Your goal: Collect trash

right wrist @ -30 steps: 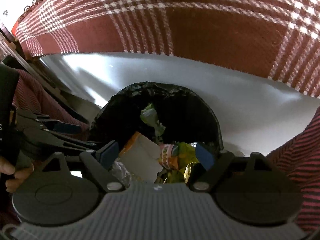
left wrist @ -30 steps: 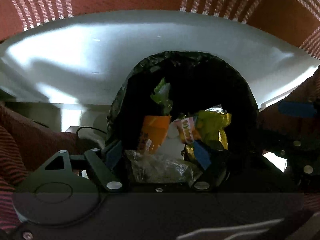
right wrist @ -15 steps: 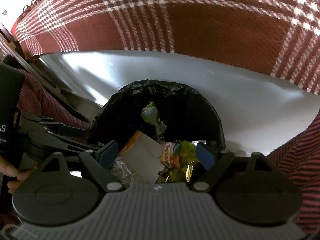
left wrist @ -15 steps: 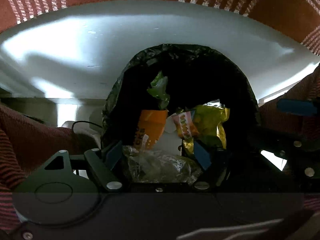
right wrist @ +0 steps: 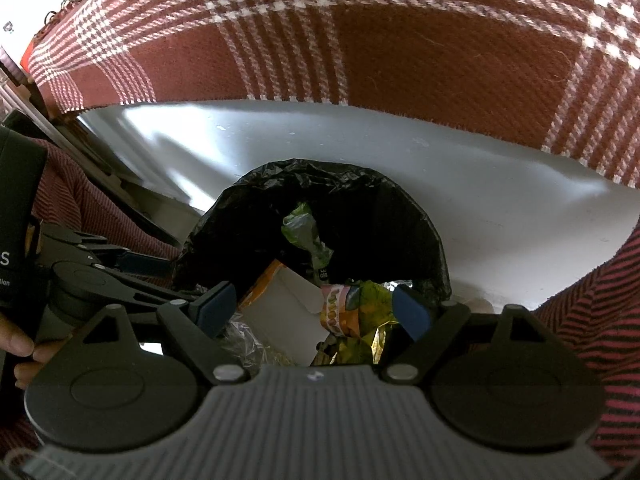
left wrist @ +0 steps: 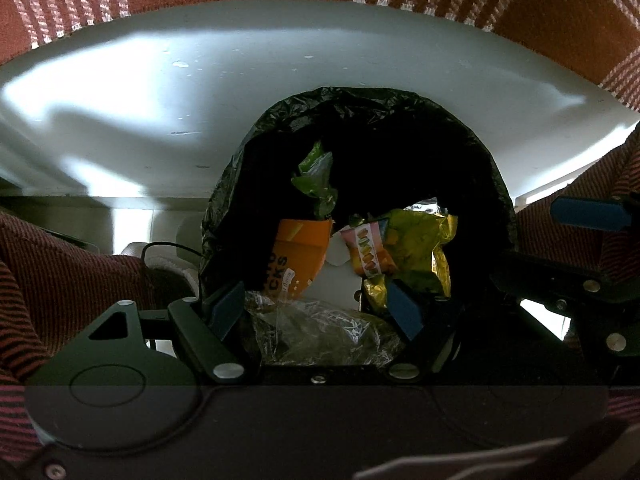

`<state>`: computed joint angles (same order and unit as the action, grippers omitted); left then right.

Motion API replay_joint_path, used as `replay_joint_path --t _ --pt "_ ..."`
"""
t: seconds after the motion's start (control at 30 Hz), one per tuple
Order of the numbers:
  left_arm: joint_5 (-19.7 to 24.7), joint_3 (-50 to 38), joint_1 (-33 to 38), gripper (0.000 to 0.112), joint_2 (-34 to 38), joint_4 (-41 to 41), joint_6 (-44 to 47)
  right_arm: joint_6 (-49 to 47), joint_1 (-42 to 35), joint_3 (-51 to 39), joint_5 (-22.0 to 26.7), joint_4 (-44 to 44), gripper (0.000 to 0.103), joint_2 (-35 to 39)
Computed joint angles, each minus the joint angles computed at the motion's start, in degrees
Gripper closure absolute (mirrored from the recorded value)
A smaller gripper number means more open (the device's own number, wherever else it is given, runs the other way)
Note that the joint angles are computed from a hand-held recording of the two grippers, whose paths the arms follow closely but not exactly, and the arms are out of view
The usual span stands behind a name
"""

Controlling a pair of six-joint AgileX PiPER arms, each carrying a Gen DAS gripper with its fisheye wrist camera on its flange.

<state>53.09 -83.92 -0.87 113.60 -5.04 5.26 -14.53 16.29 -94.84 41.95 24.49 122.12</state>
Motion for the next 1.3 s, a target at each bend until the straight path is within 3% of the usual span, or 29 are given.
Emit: replay_joint_path --t 1.3 --pt "0.0 0.2 -0.1 0.033 -0.3 0.0 -0.5 0.1 0.0 0.0 -0.3 -0.1 0.01 0.2"
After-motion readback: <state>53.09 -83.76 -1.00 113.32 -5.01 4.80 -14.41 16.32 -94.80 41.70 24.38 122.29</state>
